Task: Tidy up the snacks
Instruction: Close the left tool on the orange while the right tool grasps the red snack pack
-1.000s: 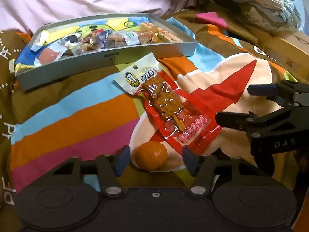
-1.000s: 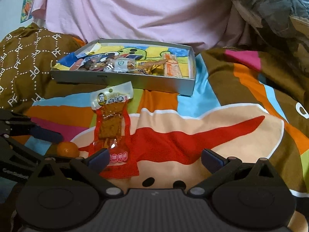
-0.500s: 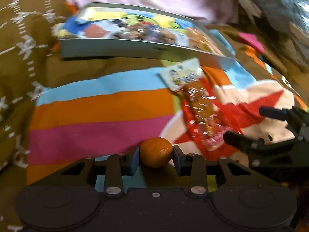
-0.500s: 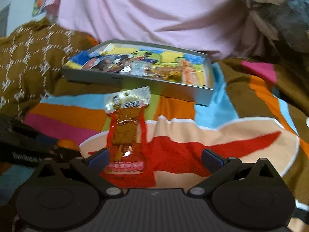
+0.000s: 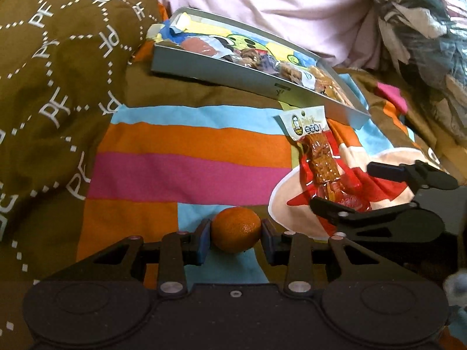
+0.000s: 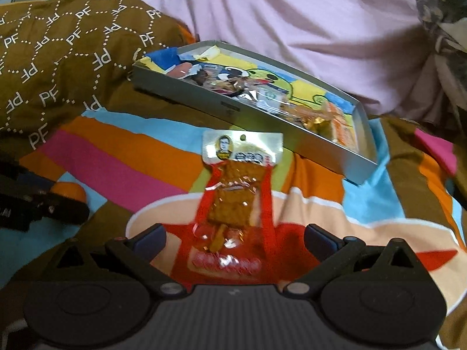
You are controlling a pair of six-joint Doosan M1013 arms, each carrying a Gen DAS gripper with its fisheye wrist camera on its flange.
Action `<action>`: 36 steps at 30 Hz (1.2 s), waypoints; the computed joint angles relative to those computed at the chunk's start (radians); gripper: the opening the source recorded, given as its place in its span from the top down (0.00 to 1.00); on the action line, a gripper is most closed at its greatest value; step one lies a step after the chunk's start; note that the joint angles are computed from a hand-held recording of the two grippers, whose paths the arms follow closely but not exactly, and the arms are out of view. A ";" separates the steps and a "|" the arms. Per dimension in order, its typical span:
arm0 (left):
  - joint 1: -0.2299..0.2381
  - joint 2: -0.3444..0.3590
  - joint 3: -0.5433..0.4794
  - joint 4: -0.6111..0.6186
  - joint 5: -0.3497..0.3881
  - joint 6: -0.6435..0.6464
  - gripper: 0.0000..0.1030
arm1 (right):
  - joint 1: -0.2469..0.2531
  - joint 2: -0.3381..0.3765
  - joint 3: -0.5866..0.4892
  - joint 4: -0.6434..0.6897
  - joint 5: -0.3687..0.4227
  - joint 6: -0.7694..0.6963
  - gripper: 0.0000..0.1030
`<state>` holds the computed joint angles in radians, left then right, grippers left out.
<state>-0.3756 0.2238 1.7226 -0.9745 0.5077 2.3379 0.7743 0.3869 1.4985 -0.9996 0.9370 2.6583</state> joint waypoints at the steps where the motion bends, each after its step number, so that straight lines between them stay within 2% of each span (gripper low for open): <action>1: 0.002 0.001 0.000 -0.008 0.002 0.002 0.63 | -0.002 0.008 -0.009 0.003 0.002 -0.012 0.00; 9: 0.012 0.007 0.004 -0.090 -0.012 0.012 0.63 | -0.026 0.029 -0.038 0.073 -0.026 -0.002 0.03; 15: 0.009 0.007 0.007 -0.112 -0.030 0.028 0.63 | -0.042 0.028 -0.039 0.128 -0.041 -0.004 0.15; 19: 0.008 0.009 0.004 -0.113 -0.031 0.022 0.63 | -0.044 0.018 -0.027 0.134 -0.069 0.009 0.29; 26: 0.006 0.009 0.007 -0.123 -0.039 0.031 0.63 | -0.025 0.015 -0.022 0.152 -0.087 -0.084 0.35; 29: 0.002 0.008 0.006 -0.123 -0.049 0.035 0.63 | -0.009 0.018 -0.027 0.145 -0.071 -0.152 0.45; 36: -0.010 0.001 0.007 -0.089 -0.075 0.044 0.63 | 0.005 0.017 -0.043 0.191 -0.022 -0.240 0.47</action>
<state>-0.3854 0.2249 1.7299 -1.0632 0.4322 2.3820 0.7794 0.4043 1.4559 -0.8087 0.9148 2.4180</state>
